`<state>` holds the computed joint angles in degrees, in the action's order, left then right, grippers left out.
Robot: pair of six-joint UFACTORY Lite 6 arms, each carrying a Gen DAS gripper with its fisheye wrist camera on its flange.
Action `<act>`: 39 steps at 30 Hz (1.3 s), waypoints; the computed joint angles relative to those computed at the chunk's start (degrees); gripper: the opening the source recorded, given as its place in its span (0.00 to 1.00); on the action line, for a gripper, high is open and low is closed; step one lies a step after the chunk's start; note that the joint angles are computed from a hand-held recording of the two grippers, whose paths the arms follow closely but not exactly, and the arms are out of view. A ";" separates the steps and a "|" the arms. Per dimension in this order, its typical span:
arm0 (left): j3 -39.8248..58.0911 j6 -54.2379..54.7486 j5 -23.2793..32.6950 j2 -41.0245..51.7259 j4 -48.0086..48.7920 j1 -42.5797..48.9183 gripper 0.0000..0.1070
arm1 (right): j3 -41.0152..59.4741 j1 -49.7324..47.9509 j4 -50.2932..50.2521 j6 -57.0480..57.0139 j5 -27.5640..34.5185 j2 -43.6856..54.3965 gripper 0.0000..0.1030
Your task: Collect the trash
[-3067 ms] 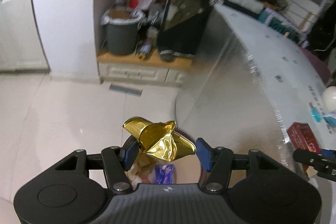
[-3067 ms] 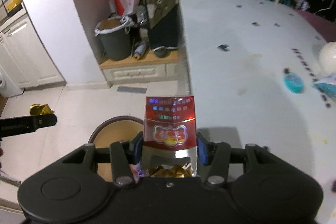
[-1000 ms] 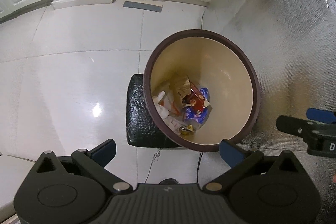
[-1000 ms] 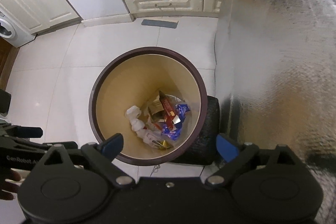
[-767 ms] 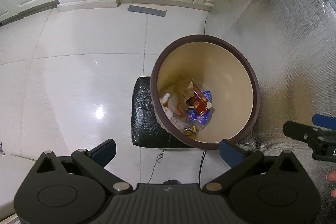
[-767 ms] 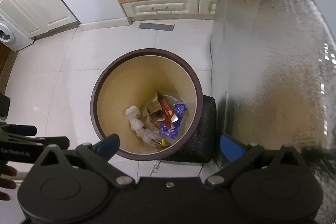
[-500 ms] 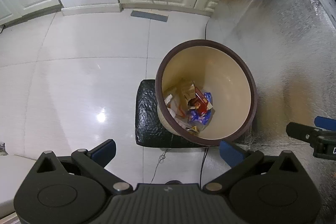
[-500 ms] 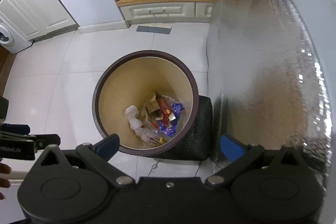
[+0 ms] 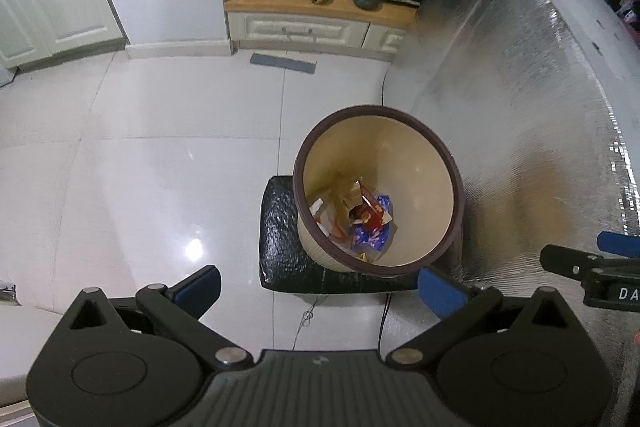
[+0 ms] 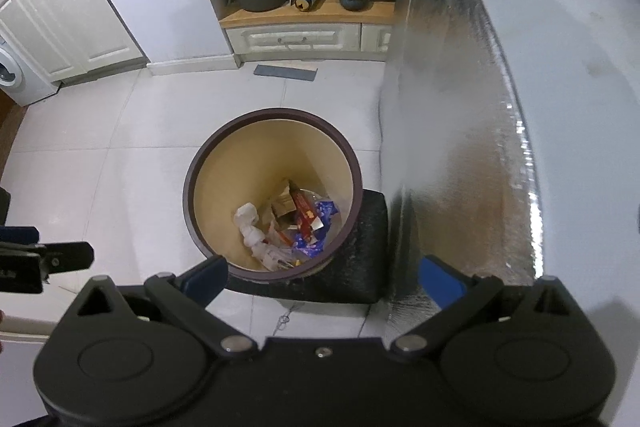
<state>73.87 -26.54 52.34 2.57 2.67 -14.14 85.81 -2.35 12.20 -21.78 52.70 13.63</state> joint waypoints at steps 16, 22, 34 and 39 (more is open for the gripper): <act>0.93 -13.18 8.33 -13.04 8.75 -10.18 0.96 | -0.87 -8.51 5.27 -7.87 7.66 -14.63 1.00; 5.79 -21.11 12.49 -13.83 14.05 -17.59 0.96 | 3.07 -15.82 10.57 -14.45 12.50 -16.97 1.00; 28.95 -41.02 26.75 -1.21 30.46 -40.16 0.96 | 18.65 -37.29 25.33 -32.02 25.78 -10.36 1.00; 46.63 -45.14 35.78 11.35 35.26 -48.38 0.96 | 32.52 -45.74 30.64 -36.32 33.17 -0.33 1.00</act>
